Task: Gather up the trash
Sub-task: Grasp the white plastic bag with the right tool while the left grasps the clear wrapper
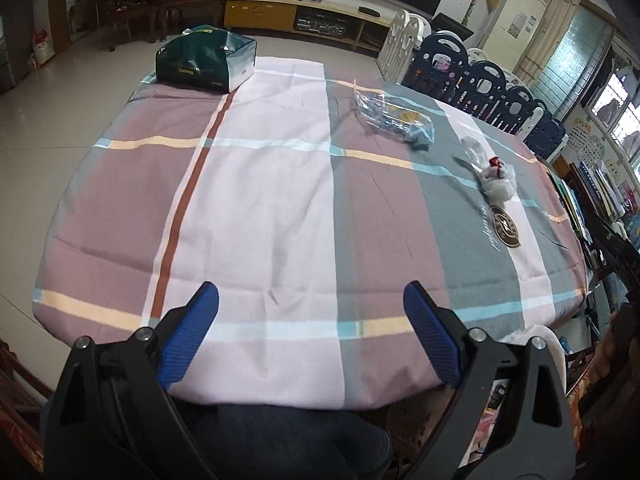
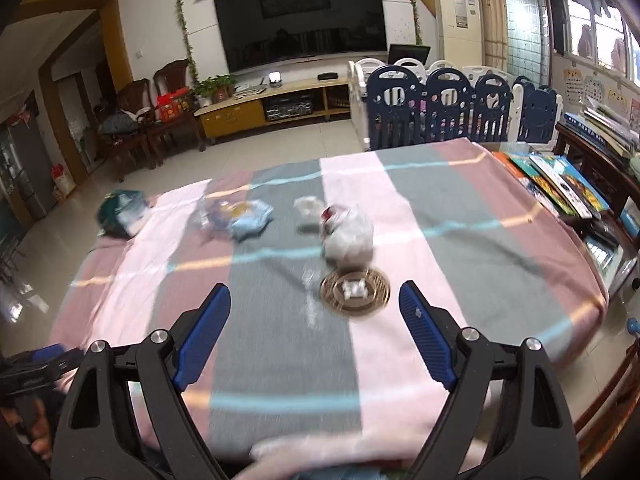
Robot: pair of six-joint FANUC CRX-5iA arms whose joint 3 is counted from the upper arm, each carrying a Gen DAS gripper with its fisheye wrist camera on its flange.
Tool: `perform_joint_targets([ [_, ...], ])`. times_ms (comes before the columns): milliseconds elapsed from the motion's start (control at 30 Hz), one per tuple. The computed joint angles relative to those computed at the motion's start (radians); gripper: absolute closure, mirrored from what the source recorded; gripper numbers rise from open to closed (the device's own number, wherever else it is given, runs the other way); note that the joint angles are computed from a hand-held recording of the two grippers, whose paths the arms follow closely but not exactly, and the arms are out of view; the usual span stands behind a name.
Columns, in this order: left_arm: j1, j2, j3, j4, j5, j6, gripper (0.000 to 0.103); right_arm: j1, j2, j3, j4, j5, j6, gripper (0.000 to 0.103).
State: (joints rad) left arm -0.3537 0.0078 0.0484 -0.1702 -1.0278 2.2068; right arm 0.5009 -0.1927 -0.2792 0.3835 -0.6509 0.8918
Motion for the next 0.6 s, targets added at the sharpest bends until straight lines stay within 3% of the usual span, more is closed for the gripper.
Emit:
perform_joint_targets([
  [67, 0.019, 0.045, 0.046, 0.004, -0.005, -0.037, 0.024, -0.025, 0.095, 0.053, 0.013, 0.013, 0.029, 0.019],
  [233, 0.047, 0.174, 0.178, 0.005, 0.059, -0.15, 0.025, -0.054, 0.289, 0.128, 0.146, 0.033, 0.008, 0.019],
  [400, 0.096, 0.352, 0.336, 0.108, 0.183, -0.287, 0.011, -0.059, 0.391, 0.149, 0.258, 0.071, -0.01, 0.02],
  [467, 0.103, 0.429, 0.411, 0.132, 0.208, -0.305, 0.007, -0.06, 0.421, 0.178, 0.227, 0.076, 0.049, 0.044],
  [500, 0.109, 0.473, 0.453, 0.161, 0.211, -0.331, 0.006, -0.06, 0.437, 0.203, 0.192, 0.061, 0.088, 0.071],
  [533, 0.111, 0.515, 0.498, 0.178, 0.198, -0.348, 0.006, -0.059, 0.449, 0.219, 0.169, 0.048, 0.118, 0.078],
  [600, 0.112, 0.609, 0.619, 0.189, 0.128, -0.369, 0.006, -0.06, 0.434, 0.192, 0.192, 0.082, 0.102, 0.083],
])
